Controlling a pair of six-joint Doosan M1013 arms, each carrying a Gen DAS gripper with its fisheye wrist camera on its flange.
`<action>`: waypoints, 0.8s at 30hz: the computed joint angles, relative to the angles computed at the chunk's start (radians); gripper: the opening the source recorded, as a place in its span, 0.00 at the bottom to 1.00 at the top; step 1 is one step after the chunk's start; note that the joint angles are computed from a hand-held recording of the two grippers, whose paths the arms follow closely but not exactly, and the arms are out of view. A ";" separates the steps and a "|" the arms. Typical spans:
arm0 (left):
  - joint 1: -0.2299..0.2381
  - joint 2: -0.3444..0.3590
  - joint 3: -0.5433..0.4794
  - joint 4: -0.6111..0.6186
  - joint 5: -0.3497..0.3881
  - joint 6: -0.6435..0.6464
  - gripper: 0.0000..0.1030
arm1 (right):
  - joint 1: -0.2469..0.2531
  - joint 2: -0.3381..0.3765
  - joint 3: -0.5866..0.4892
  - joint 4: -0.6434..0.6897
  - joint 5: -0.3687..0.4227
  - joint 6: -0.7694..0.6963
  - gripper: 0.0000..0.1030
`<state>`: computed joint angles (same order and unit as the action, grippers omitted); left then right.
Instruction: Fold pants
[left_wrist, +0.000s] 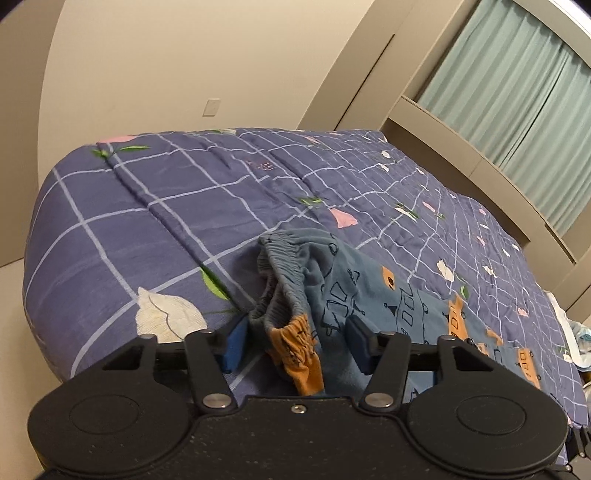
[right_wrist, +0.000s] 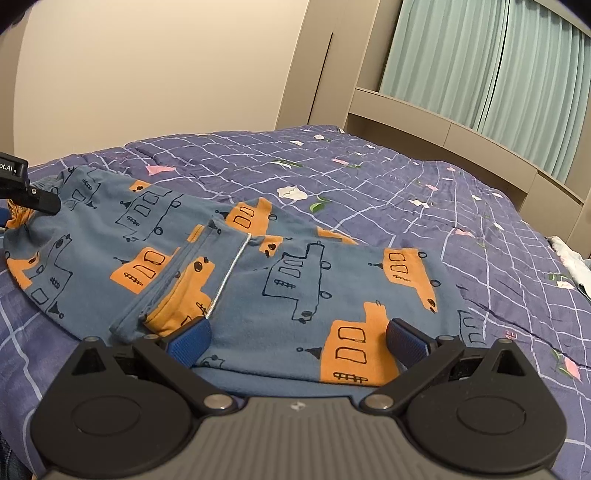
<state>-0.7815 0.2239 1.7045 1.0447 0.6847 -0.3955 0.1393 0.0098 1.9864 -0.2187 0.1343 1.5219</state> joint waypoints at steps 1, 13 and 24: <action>0.001 0.001 -0.002 -0.004 0.000 0.000 0.49 | 0.000 0.000 0.000 0.001 0.000 0.000 1.00; 0.005 -0.010 -0.006 0.006 -0.022 -0.027 0.18 | -0.003 0.000 -0.001 0.061 0.003 -0.053 1.00; -0.010 -0.017 -0.027 0.107 -0.039 -0.043 0.17 | -0.005 0.000 -0.006 0.111 0.012 -0.096 1.00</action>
